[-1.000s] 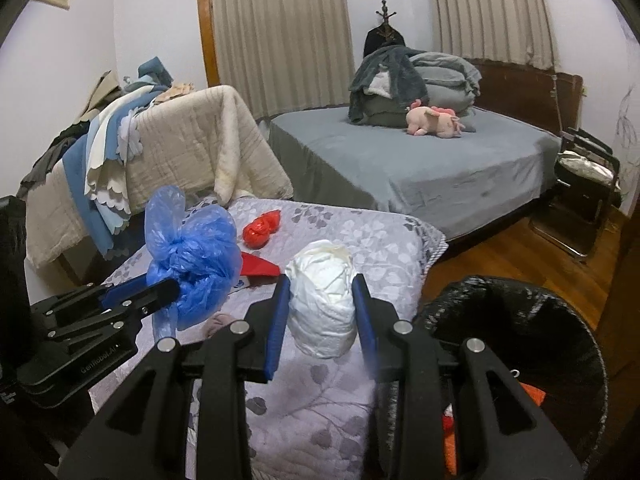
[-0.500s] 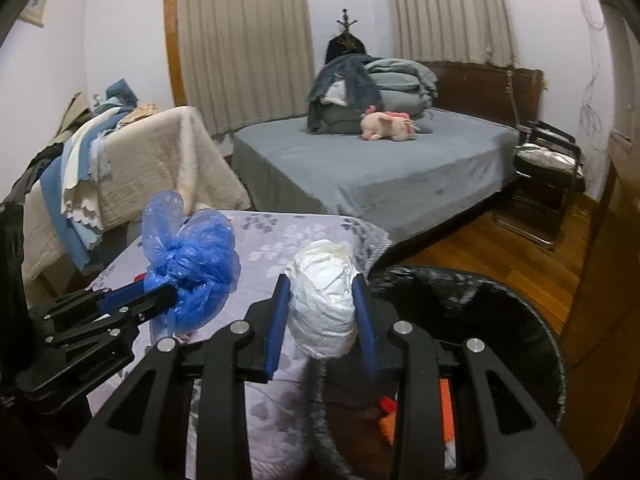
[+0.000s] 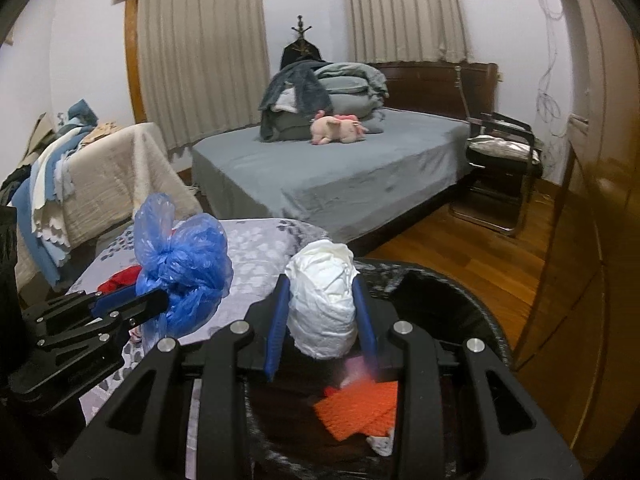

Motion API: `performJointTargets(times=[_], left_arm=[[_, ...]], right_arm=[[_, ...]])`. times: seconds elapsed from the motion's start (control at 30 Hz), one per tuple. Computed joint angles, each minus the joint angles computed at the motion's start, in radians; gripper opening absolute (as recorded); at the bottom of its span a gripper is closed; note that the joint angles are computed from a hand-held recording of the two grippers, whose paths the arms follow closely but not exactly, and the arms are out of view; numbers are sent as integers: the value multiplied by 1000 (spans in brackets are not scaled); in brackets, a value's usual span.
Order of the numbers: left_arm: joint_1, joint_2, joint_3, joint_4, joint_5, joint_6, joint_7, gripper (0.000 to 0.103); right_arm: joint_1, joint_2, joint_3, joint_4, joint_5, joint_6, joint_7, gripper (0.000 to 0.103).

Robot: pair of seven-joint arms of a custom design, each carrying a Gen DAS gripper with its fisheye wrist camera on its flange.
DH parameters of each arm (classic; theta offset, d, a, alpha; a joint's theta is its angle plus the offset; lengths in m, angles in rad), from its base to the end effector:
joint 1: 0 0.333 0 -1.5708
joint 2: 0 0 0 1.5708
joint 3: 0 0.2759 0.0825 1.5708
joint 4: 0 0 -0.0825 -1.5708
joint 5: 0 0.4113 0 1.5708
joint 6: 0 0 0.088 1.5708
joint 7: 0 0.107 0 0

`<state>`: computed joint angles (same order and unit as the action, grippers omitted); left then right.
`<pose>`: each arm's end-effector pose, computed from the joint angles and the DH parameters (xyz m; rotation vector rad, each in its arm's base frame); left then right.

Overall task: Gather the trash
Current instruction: 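Carry bag and tissue over the black bin and open both grippers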

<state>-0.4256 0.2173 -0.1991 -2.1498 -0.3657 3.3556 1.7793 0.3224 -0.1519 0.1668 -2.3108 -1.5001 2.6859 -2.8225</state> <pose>0.5271 -0.3273 0.3589 -1.3585 2.0660 -1.1942 0.4628 0.2827 0.3838 -1.4849 1.6985 -0.9042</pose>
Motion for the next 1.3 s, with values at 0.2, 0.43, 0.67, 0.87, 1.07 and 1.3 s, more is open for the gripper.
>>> performJointTargets(times=[0.2,0.43,0.67,0.87,1.07,1.3], left_arm=[[3,52,-32,60,38,-21,-7,25],[-19,133,-29,156,77,-68,-11,25],[-63,212,2,255,114,-117,-34,25],[-77,282,15,338,150,-165,-59,26],[-20,315,-44,373,162,-196,-45,45],[-42,269,5,308,163,-155,-82,74]], right_arm=[[-17,-55,0,-64,13,-24,11,31],[-45,-76,-1,-113,34,-28,13,31],[-64,-50,-12,-126,55,-21,10,32],[-72,0,-29,-104,81,-10,-19,35],[-71,14,-40,-102,100,-26,-23,56],[-66,-4,-31,-103,83,-53,9,92]])
